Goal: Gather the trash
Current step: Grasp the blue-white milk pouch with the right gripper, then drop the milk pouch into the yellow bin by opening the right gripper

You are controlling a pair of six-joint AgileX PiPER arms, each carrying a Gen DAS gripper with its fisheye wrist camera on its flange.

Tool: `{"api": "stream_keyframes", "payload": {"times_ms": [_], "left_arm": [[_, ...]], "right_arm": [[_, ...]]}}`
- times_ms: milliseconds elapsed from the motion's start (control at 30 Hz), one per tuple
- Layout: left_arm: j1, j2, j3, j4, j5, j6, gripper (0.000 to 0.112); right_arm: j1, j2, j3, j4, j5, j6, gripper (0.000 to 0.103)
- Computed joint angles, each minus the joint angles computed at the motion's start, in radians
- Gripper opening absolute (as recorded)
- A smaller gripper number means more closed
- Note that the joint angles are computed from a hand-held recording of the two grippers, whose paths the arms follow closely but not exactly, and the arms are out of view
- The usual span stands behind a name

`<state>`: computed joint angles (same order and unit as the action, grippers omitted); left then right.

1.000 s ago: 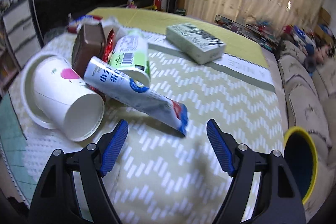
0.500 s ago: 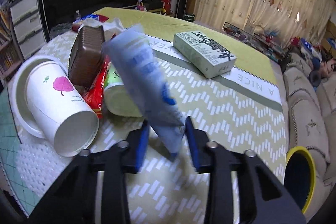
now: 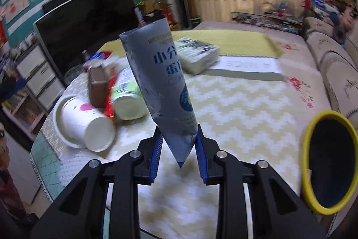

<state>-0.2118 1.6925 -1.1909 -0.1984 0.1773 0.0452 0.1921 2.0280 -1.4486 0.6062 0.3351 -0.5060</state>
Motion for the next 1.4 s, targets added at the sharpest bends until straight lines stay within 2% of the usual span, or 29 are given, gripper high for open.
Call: {"api": "stream_keyframes", "payload": {"times_ms": [167,333,500,600,667,700,733,867,967,1100,1267,1333,1400], "left_arm": [[-0.014,0.019,-0.019,0.029,0.008,-0.026,0.098],[-0.033,0.049,-0.052,0.089,0.027,-0.086,0.098],[-0.058,0.085,-0.095,0.158,0.051,-0.152,0.098],[-0.071,0.105,-0.12,0.2,0.065,-0.193,0.098],[-0.076,0.117,-0.135,0.216,0.073,-0.207,0.098],[-0.079,0.121,-0.14,0.225,0.076,-0.215,0.098],[-0.08,0.126,-0.146,0.231,0.079,-0.221,0.098],[-0.081,0.136,-0.155,0.246,0.086,-0.233,0.098],[-0.083,0.145,-0.161,0.286,0.101,-0.261,0.098],[-0.09,0.158,-0.156,0.448,0.138,-0.406,0.098],[-0.059,0.176,-0.15,0.37,0.174,-0.353,0.098],[-0.042,0.186,-0.152,0.297,0.181,-0.291,0.098],[-0.039,0.199,-0.156,0.291,0.185,-0.285,0.098]], "right_arm": [[-0.135,-0.044,0.071,-0.038,-0.033,0.085,0.027],[-0.265,-0.01,0.067,-0.324,-0.04,0.418,0.028],[-0.358,0.104,-0.034,-0.578,0.02,0.702,0.029],[-0.392,0.152,-0.076,-0.656,0.043,0.786,0.03],[-0.404,0.168,-0.089,-0.702,0.056,0.831,0.041],[-0.412,0.169,-0.084,-0.706,0.053,0.841,0.051],[-0.412,0.17,-0.08,-0.71,0.049,0.857,0.056],[-0.413,0.138,-0.031,-0.752,0.019,0.9,0.056],[-0.394,0.09,0.026,-0.678,-0.01,0.832,0.056],[-0.355,-0.005,0.147,-0.589,-0.093,0.737,0.061],[-0.298,-0.07,0.215,-0.522,-0.136,0.665,0.061],[-0.273,-0.086,0.228,-0.565,-0.143,0.707,0.061],[-0.253,-0.095,0.234,-0.61,-0.149,0.748,0.061]]}}
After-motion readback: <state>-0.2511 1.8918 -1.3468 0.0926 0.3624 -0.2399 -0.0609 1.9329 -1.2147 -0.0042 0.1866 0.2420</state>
